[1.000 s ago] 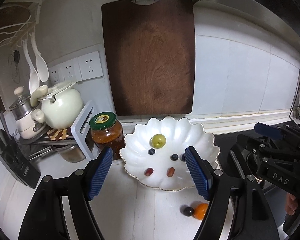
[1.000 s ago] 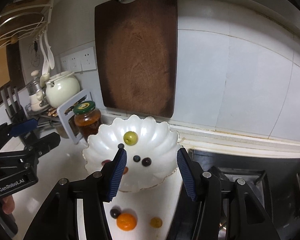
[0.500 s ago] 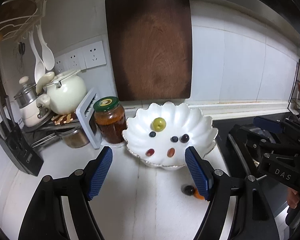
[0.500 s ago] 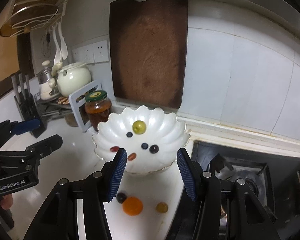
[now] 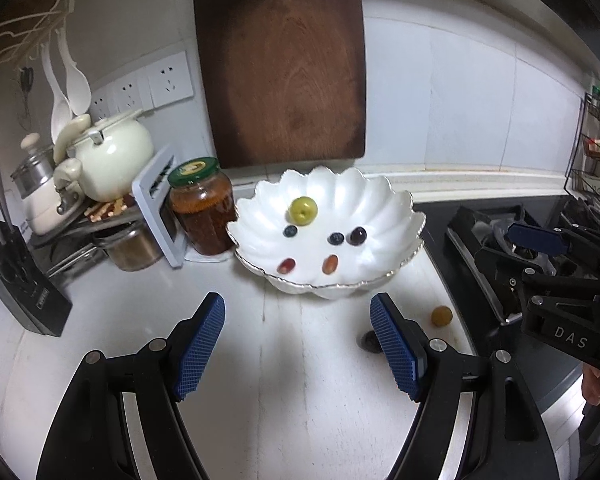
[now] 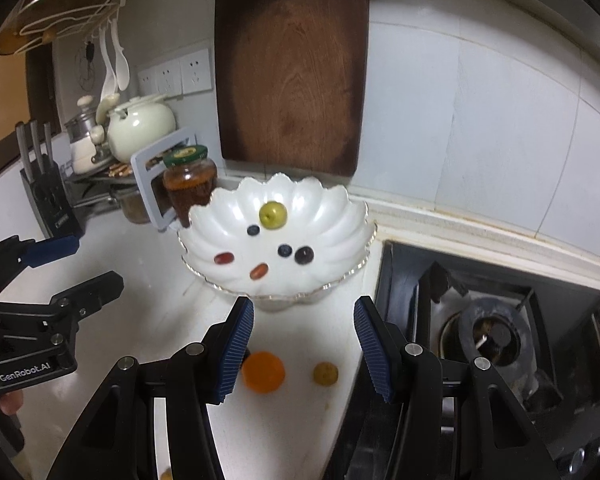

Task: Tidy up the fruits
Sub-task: 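Withdraw both grippers from the bowl toward the orange and plum, then grasp the other dark plum with the left gripper while the right gripper grasps the small brown-yellow fruit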

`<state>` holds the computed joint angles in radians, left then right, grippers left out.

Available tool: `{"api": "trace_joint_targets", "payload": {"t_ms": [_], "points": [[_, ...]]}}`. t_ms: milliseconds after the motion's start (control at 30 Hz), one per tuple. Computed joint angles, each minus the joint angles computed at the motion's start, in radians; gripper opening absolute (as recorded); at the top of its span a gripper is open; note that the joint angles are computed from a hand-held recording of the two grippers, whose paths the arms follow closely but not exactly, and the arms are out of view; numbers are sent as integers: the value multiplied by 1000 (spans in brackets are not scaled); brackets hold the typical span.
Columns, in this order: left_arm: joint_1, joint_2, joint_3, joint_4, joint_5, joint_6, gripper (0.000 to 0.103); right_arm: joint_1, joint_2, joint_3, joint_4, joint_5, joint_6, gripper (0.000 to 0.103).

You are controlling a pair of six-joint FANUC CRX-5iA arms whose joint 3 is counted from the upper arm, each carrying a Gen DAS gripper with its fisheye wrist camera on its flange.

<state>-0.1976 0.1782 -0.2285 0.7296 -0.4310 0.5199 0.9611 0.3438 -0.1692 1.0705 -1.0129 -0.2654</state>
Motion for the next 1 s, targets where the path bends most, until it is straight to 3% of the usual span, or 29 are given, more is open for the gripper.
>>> {"api": "trace_joint_targets", "payload": {"t_ms": [667,833,1000], "points": [[-9,83,4,49,-61,-173,74,-7,30,-19,-130,33,-35,54],[-15,106,8,63,-60,-215,68,-18,36,-20,-156,49,-36,54],[-26,132,0,120,-55,-325,63,-25,54,-8,-172,47,-21,54]]}}
